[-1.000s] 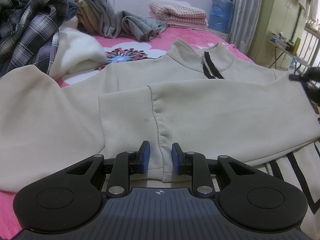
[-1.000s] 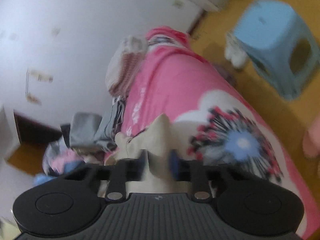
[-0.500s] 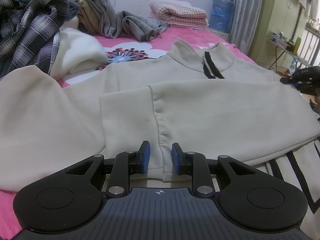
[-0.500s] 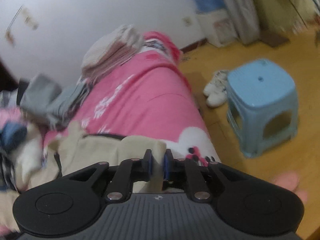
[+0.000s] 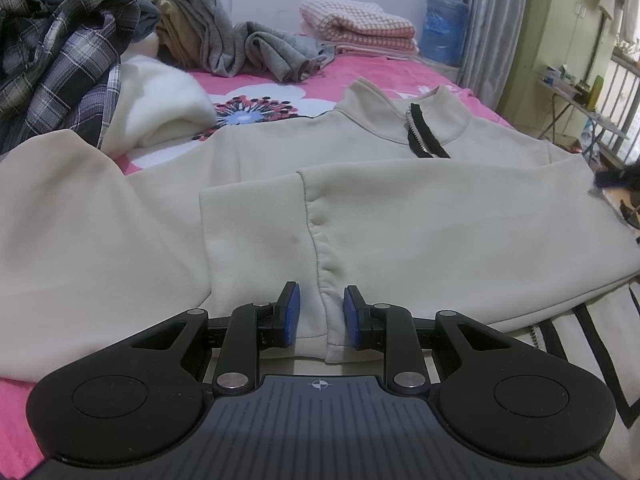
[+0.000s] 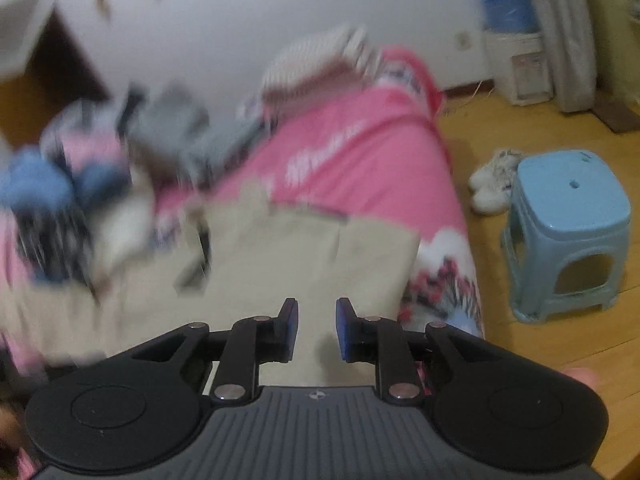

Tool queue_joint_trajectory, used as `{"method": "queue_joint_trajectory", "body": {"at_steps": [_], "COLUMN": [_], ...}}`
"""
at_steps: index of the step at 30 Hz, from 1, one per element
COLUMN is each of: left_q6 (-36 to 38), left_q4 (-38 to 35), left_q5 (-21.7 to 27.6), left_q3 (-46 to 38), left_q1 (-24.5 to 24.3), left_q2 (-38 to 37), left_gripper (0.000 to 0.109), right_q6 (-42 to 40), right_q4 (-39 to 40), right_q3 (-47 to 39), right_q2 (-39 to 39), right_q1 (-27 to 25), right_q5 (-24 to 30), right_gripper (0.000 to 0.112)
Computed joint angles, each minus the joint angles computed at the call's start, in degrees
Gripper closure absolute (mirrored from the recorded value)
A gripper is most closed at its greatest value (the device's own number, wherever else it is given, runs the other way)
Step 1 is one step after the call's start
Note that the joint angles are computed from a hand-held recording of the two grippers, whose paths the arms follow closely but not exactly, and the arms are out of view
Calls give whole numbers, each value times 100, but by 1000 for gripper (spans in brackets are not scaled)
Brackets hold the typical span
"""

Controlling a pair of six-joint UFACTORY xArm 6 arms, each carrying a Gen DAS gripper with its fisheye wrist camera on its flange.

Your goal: Fold clothes

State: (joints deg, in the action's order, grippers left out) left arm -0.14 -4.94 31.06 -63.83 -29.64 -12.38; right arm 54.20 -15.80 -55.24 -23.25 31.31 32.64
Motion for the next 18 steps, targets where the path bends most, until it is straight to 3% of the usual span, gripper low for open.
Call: {"method": "queue_joint_trajectory", "body": {"at_steps": [12, 18], "left_q6": [-101, -142], "left_q4": [81, 145], "left_q5": [117, 87], "left_q3": [-71, -45], "left_q1": [4, -9], "left_q2": [18, 3], "left_gripper": [84, 84], "right_q6": [528, 1359], "right_q4": [-1783, -2008], "right_q3": [-1137, -1109], "right_q2": [1055, 1378], "right_q1": [301, -99], "right_q5": [1231, 889], "right_gripper": [92, 93]}}
